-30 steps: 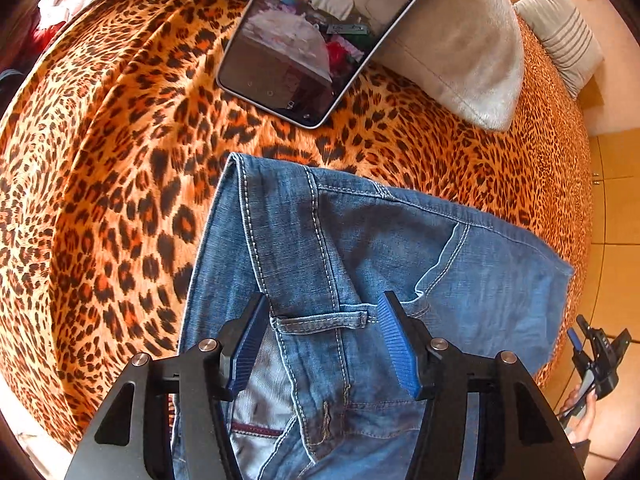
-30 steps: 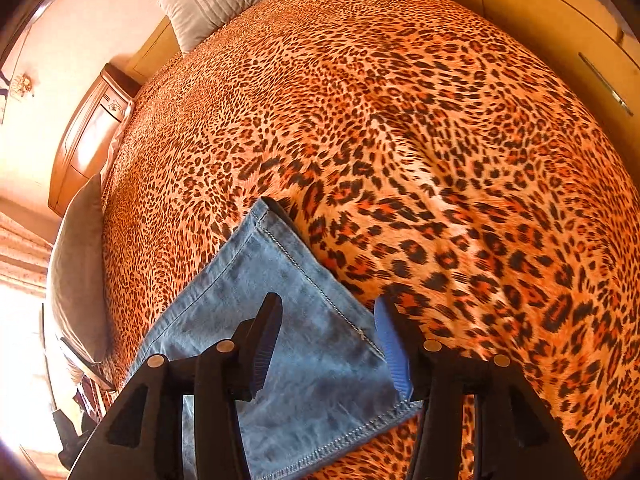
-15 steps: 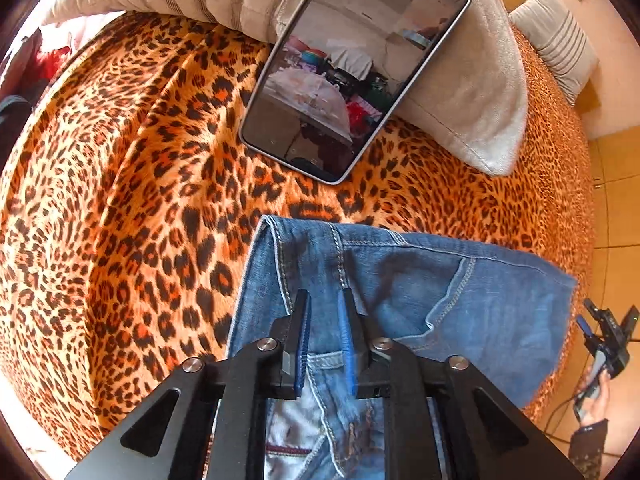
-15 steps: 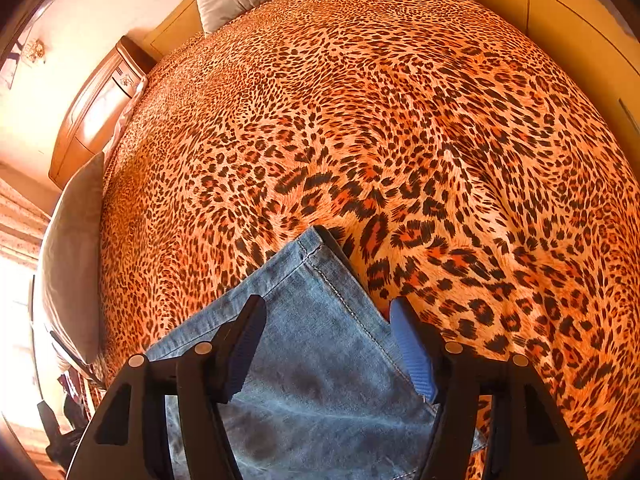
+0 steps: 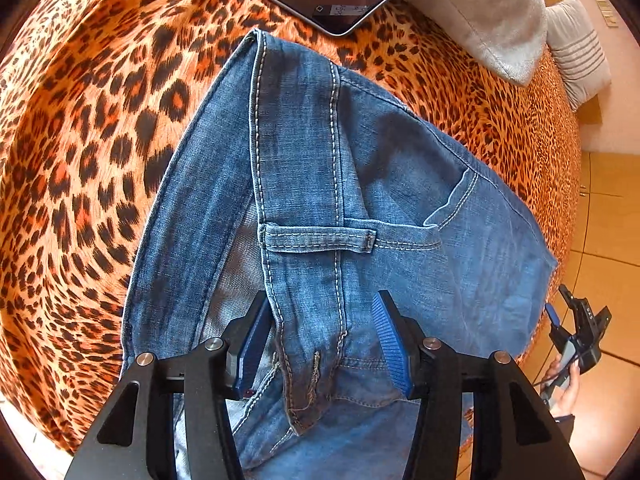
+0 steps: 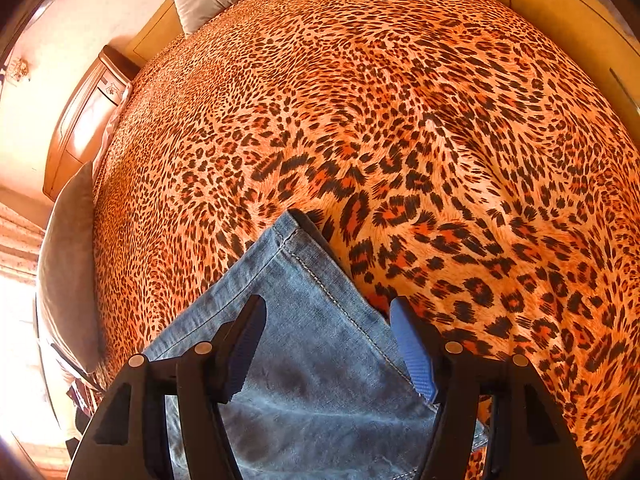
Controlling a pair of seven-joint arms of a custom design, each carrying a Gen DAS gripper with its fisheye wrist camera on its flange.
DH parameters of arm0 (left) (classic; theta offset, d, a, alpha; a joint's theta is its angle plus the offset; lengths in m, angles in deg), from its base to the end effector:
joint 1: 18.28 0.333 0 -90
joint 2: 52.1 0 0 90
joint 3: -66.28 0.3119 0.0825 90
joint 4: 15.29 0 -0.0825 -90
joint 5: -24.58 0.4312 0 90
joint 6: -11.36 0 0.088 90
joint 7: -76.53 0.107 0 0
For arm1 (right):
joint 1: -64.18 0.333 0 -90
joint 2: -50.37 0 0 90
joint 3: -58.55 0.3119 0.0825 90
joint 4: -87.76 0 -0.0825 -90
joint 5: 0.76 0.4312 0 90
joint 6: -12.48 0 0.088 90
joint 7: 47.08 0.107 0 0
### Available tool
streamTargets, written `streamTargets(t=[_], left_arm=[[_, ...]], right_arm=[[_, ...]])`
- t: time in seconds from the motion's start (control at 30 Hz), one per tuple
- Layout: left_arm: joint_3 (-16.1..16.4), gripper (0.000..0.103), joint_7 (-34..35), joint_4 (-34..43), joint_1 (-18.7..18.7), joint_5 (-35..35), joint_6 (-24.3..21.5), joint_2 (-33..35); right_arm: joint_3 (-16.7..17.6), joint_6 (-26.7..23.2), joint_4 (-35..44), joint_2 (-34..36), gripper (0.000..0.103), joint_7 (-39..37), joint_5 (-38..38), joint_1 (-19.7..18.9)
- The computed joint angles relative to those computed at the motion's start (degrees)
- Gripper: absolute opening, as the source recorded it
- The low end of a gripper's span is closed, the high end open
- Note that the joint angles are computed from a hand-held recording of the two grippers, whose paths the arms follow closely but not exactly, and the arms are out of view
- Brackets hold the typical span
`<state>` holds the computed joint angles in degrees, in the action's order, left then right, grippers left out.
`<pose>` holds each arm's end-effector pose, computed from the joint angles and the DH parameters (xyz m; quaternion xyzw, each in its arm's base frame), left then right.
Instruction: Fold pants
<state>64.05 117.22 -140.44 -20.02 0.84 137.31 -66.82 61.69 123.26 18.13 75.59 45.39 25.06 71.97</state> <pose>0.5456 -0.0530 0.5054 0.9346 -0.2789 0.1815 0.1256 0.7410 0.1643 0.5550 -0.6940 0.6691 0.0956 0.2480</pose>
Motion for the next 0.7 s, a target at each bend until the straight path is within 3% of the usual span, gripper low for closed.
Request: streamTargets(t=[0.07, 0.13, 0.2, 0.3, 0.37, 0.43, 0.53, 0.6, 0.7], left_arm=[[-0.6, 0.001, -1.8, 0.06, 0.62, 2.91, 0.4, 0.03], [-0.81, 0.002, -4.5, -0.43, 1.31, 5.1, 0.94, -0.71], [-1.62, 0.002, -5.69, 2.89, 1.65, 10.75, -4.8, 1.08], [-2.51, 0.003, -5.0, 5.23, 1.11, 14.64, -7.76, 2.44], [-2.28, 0.003, -5.24, 4.98, 0.96, 14.09, -7.4, 1.79], [-1.23, 0.003, -4.33, 2.81, 0.76, 10.5, -4.09, -0.38], [0.23, 0.02, -2.97, 1.5, 1.57, 9.34, -1.08, -2.27], [0.82, 0.059, -2.93, 2.16, 2.72, 10.81, 0.71, -1.5], [1.91, 0.062, -0.62, 6.07, 3.69, 10.13, -0.52, 2.28]], right_arm=[[-0.03, -0.6, 0.4, 0.29, 0.066, 0.16, 0.46, -0.39], [-0.34, -0.94, 0.72, 0.41, 0.066, -0.3, -0.88, -0.16], [-0.51, -1.05, 0.52, 0.17, 0.066, -0.37, -1.24, -0.28], [-0.21, -0.56, -0.38, -0.37, 0.066, -0.84, 0.19, -0.84], [-0.42, -1.09, 0.82, 0.31, 0.066, -1.05, -0.73, -0.64], [-0.37, -1.27, 1.73, 0.82, 0.066, -1.13, -0.6, -0.79], [-0.06, -1.8, 2.92, 1.6, 0.068, -1.27, 0.23, -1.16], [0.0, -2.71, 4.34, 2.55, 0.069, -1.38, -0.12, -1.04], [0.52, -4.46, 7.68, 4.94, 0.069, -1.44, -0.08, -0.8]])
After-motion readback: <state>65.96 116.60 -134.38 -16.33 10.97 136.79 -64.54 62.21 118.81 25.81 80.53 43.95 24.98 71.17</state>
